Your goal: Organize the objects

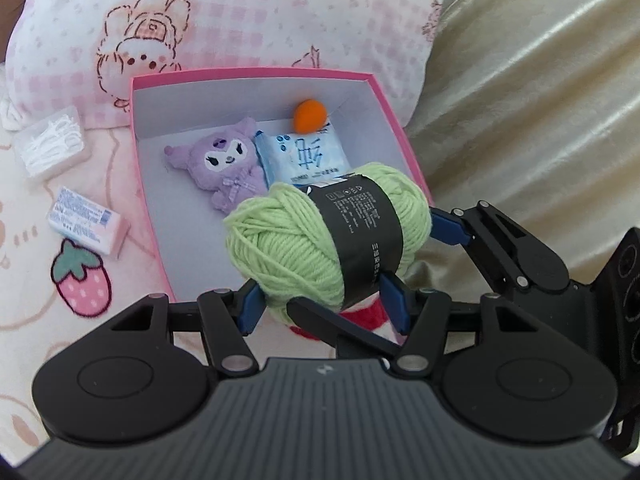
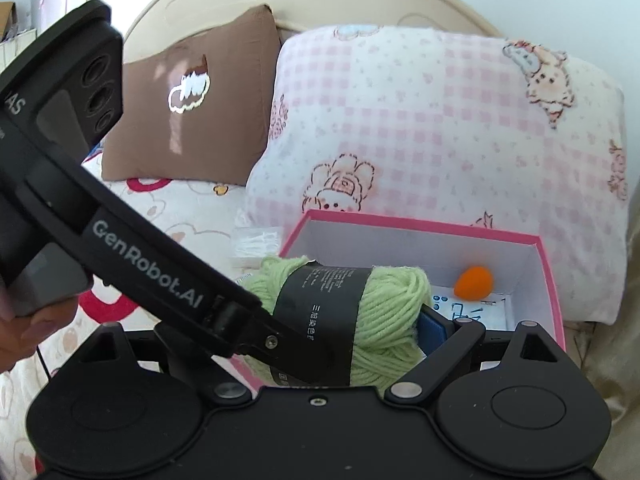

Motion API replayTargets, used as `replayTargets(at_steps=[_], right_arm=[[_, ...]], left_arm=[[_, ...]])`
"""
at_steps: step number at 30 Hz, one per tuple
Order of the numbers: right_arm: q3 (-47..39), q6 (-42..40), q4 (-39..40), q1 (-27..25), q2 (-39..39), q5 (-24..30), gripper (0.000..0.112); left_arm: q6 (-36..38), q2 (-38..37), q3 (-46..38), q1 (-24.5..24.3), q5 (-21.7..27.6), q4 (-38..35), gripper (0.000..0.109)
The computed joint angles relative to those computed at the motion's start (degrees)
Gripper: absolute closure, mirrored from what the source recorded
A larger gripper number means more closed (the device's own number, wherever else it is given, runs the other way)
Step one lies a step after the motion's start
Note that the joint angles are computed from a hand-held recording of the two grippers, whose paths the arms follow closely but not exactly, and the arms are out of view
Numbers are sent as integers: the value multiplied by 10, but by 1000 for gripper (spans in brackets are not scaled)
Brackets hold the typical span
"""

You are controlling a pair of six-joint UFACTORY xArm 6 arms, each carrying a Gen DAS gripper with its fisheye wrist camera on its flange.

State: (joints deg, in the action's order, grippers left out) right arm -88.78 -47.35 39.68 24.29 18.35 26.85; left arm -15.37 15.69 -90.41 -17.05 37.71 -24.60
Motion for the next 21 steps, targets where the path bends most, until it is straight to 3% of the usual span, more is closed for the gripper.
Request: replayTargets(at_steps=[9, 12, 21], right_arm=[[-123, 58, -52, -22, 104, 72, 20], [-156, 70, -38, -31, 131, 104, 20], [-249, 88, -15, -60, 205, 181, 19]], left_arm=[[9, 83, -64, 20, 7, -35, 50], [-3, 114, -96, 28, 36, -53, 49], [-50, 205, -228, 29, 107, 6, 48]])
